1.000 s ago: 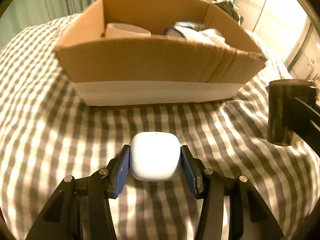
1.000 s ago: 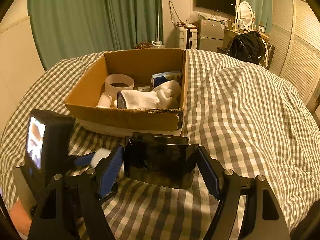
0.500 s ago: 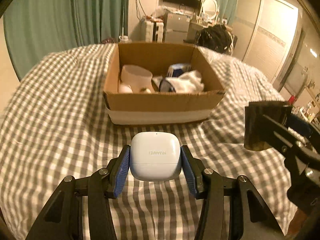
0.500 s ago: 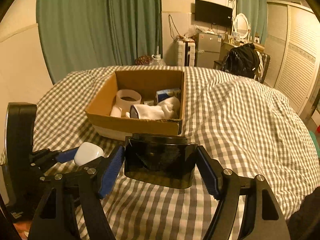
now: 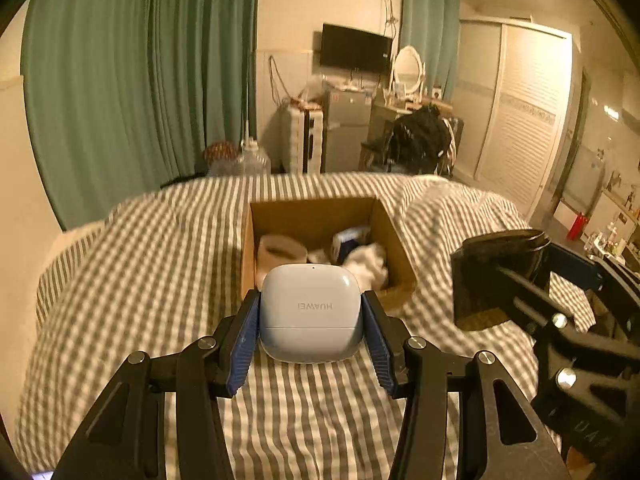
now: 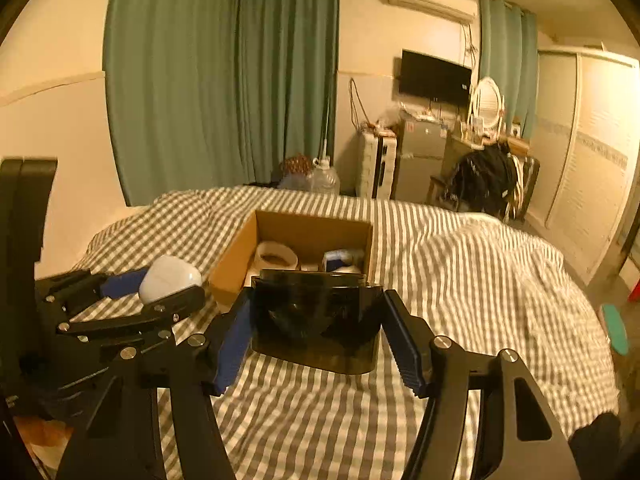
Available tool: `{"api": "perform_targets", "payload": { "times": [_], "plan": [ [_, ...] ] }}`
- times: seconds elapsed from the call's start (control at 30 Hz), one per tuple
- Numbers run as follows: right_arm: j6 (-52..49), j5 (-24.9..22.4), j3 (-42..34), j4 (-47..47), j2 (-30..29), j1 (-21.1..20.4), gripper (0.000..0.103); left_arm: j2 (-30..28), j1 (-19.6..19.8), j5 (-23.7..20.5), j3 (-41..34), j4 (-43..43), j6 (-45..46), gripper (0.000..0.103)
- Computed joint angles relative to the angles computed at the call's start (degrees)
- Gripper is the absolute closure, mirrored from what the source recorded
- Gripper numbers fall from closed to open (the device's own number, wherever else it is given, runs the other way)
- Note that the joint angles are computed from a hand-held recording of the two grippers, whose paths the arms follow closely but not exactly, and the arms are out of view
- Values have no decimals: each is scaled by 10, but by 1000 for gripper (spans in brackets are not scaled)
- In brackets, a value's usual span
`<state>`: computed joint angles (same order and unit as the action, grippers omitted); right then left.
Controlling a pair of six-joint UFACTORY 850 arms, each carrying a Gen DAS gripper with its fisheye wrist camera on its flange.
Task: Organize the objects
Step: 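Lower earbud case and black case into the box and open both tools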
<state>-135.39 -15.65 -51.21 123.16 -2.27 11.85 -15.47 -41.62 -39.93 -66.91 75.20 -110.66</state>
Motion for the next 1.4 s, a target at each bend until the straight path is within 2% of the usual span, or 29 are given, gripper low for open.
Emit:
{"api": "perform_targets", "payload": {
  "times": [0.07, 0.17, 0.3, 0.7, 0.8, 1.07, 1.2, 1.4],
  "plan": [
    [-11, -2, -8, 5, -2, 4, 41, -3, 7, -2, -10, -1, 10, 52],
    [71, -18, -32, -66, -18, 1, 42, -13, 21, 2, -27, -4, 25, 52],
    [87, -14, -68, -80, -45, 7, 42, -30, 42, 12, -54, -6, 47, 52],
    [190, 8, -237, -177, -172, 30, 43, -133, 114, 41, -179, -28, 132, 52],
    [275, 10, -291, -245, -217, 30, 43, -177, 124, 36, -222, -50, 173, 52],
    [489, 11, -425, -448, -338, 34, 43, -244, 158, 101, -262, -106, 229, 52],
    [605, -2, -480, -566, -392, 34, 43, -261, 169, 135, -269, -133, 257, 52],
    [750, -30, -539, -713, -448, 32, 43, -275, 177, 154, -274, -168, 293, 52]
  ]
}}
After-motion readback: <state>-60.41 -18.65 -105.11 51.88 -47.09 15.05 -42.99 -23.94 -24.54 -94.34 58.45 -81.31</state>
